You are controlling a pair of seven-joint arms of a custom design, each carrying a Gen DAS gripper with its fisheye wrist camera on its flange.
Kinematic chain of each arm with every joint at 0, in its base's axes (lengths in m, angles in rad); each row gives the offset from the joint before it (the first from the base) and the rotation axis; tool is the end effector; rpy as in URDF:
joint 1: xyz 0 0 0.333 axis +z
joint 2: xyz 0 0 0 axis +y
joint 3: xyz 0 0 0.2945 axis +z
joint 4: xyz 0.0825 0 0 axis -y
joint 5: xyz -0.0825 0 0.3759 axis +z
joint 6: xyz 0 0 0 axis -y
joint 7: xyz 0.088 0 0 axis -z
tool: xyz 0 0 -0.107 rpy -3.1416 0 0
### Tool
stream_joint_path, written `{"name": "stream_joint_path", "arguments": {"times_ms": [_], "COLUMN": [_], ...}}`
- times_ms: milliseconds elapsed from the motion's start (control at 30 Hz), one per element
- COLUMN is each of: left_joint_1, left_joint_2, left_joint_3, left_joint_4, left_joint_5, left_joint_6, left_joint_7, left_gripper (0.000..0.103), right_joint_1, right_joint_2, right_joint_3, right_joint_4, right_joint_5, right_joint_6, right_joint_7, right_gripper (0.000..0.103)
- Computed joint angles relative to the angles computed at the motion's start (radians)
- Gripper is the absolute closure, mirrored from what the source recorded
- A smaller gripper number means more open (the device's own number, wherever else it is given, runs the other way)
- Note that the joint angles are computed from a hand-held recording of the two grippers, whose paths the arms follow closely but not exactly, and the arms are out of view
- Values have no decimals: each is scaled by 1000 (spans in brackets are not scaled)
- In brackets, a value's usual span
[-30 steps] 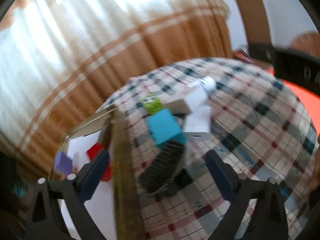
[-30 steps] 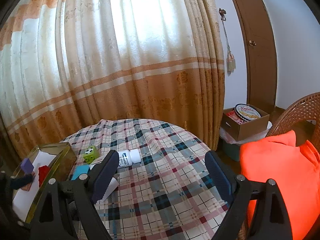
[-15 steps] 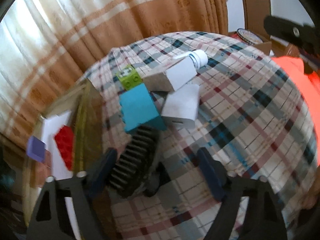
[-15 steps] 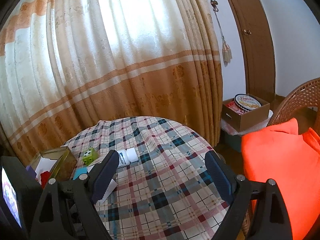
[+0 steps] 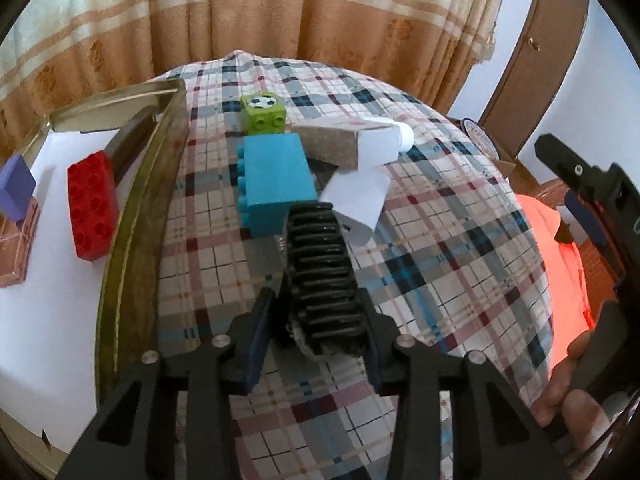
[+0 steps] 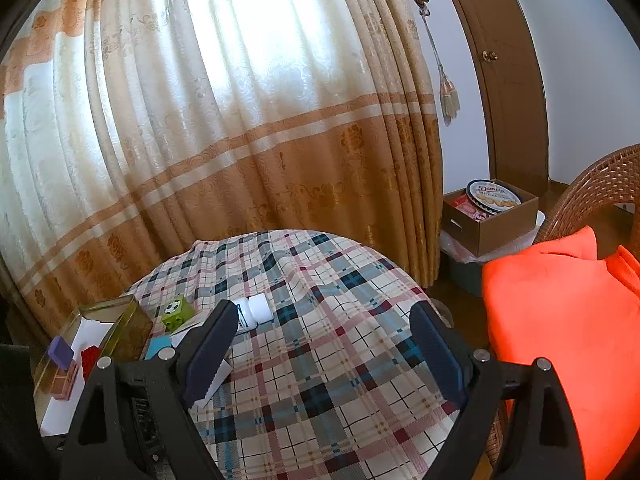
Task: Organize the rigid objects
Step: 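Grasp the black ribbed brush with the left gripper, then grasp the white paper box with the right gripper while the left gripper holds the black brush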
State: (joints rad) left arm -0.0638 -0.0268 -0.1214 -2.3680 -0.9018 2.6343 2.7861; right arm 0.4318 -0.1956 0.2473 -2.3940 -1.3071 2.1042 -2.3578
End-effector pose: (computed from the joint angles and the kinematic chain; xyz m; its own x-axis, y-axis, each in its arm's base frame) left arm 0.5052 -0.0748 0.3432 -0.6404 -0.7541 0.1457 -0.6885 0.4795 -0.5441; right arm 0.3976 0.2632 0.3969 -0.6324 -0.7311 -0.2560 -0.1967 0.4711 -0.8598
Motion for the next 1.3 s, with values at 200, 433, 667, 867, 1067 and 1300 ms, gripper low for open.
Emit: {"name": "stream_joint_path", "arguments": {"times_ms": [200,433,667,867,1067,1300], "left_joint_1": [4,-2,-12,-4,-13,-14], "left_joint_2": [5,4,13,18,18,18], "left_joint_3": [-1,-2,-15,-11,-20,-19], "left_joint_4": [6,-5,-9,0,-9,-10], "left_joint_5": [-30,-136,-191,-212,-209,-213], "left_joint_6": [6,42,102,78,121,123], "left_joint_7": [-17,19,29,38,48,52], "left_gripper": [65,66,67,67,66,66], "right_joint_1": [-3,-12,-29,-60,-86,-102], "right_joint_2": [-6,8,21,35,94,202], "right_joint_3": [-2,-13,-35,-57,-88,-136], "right_joint_4": [-8,6,14,16,91,202], "right_joint_5": [-4,4,32,-8,-135,-109], "right_joint_6": [10,51,124,258,416,569], "right_joint_7": [17,-25,-71,-76,-130,-280], "right_gripper": [14,14,14,14,14,19]}}
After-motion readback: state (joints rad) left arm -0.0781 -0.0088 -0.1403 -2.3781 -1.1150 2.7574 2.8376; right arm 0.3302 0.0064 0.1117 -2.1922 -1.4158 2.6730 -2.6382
